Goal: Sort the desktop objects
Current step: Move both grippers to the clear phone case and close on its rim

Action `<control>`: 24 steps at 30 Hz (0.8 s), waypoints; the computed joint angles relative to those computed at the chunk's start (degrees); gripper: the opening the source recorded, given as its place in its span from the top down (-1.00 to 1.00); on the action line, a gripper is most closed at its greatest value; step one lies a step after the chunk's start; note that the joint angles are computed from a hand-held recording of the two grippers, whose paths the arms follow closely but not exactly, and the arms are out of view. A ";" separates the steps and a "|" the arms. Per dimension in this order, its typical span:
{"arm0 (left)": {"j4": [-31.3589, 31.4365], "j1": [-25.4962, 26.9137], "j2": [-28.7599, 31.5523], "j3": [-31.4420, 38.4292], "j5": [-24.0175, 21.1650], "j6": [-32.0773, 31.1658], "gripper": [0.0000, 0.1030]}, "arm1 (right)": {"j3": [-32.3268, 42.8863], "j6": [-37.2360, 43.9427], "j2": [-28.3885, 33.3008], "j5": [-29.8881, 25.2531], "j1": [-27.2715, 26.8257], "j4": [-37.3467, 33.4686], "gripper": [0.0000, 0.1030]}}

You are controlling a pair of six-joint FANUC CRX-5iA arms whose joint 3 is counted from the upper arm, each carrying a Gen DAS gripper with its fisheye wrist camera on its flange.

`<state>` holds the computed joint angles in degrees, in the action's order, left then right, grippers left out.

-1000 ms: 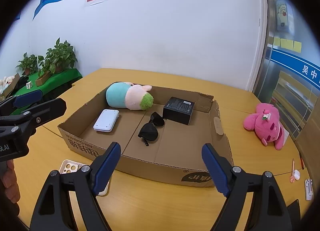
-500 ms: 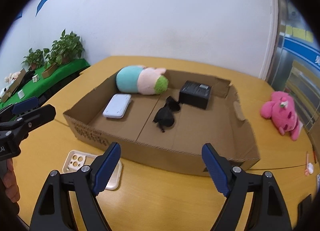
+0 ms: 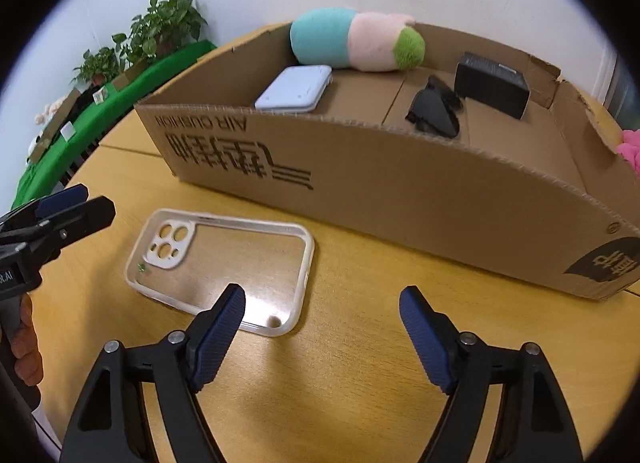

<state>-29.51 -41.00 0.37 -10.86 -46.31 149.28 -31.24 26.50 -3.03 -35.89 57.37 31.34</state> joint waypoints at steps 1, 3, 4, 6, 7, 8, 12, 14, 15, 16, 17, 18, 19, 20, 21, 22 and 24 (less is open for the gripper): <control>1.48 0.75 0.17 -0.76 1.12 -0.66 -0.84 | 0.14 0.31 0.31 0.01 0.01 -0.29 -0.46; 3.94 1.96 0.61 -1.99 2.94 -1.80 -0.84 | 0.64 1.32 0.86 0.07 -0.02 -1.26 -0.40; 4.77 2.32 0.90 -2.27 3.46 -2.20 -0.84 | 0.89 1.89 1.15 0.22 -0.08 -1.83 -0.33; 6.11 2.82 1.48 -2.63 4.22 -2.99 -0.84 | 1.38 2.32 2.00 -0.04 -0.25 -1.89 -0.24; 6.32 2.90 1.85 -2.42 3.96 -3.23 -0.82 | 1.19 1.74 2.15 -0.17 -0.08 -0.78 -0.16; 6.43 2.87 2.25 -2.11 3.29 -3.25 -0.76 | 1.32 1.58 2.42 -0.42 -0.06 -0.10 -0.02; 9.08 3.89 2.64 -2.91 3.96 -4.34 -0.56 | 1.87 1.35 3.02 -1.74 -0.06 0.86 0.24; 8.08 3.22 2.88 -2.37 3.25 -3.83 -0.47 | 1.72 1.07 2.90 -1.52 -0.35 0.82 0.31; 7.90 3.12 3.05 -2.14 3.03 -3.85 -0.45 | 1.54 0.72 2.76 -1.54 -0.36 1.03 0.34; 7.41 2.84 3.24 -1.86 2.68 -3.52 -0.40 | 1.52 0.69 2.75 -1.57 -0.41 1.07 0.38; 6.89 2.54 3.37 -1.65 2.38 -3.21 -0.31 | 1.51 0.55 2.71 -1.60 -0.49 1.06 0.42; 6.33 2.23 3.52 -1.36 1.94 -2.84 -0.25 | 1.45 0.30 2.60 -1.62 -0.54 0.99 0.44; 6.06 2.12 3.53 -1.28 1.71 -2.76 -0.12 | 1.47 0.24 2.56 -1.61 -0.61 0.86 0.48; 6.01 2.09 3.62 -1.19 1.68 -2.94 0.02 | 1.37 0.09 2.39 -1.62 -0.65 0.75 0.52; 6.15 2.08 3.67 -1.18 1.86 -3.40 0.09 | 1.30 0.00 2.32 -1.60 -0.70 0.72 0.55; 6.41 2.16 3.76 -1.13 2.09 -3.92 0.21 | 1.22 -0.13 2.24 -1.72 -0.68 0.83 0.61; 7.45 2.46 3.66 -1.54 3.19 -4.94 0.31 | 0.98 -0.11 2.02 -1.54 -0.68 0.80 0.68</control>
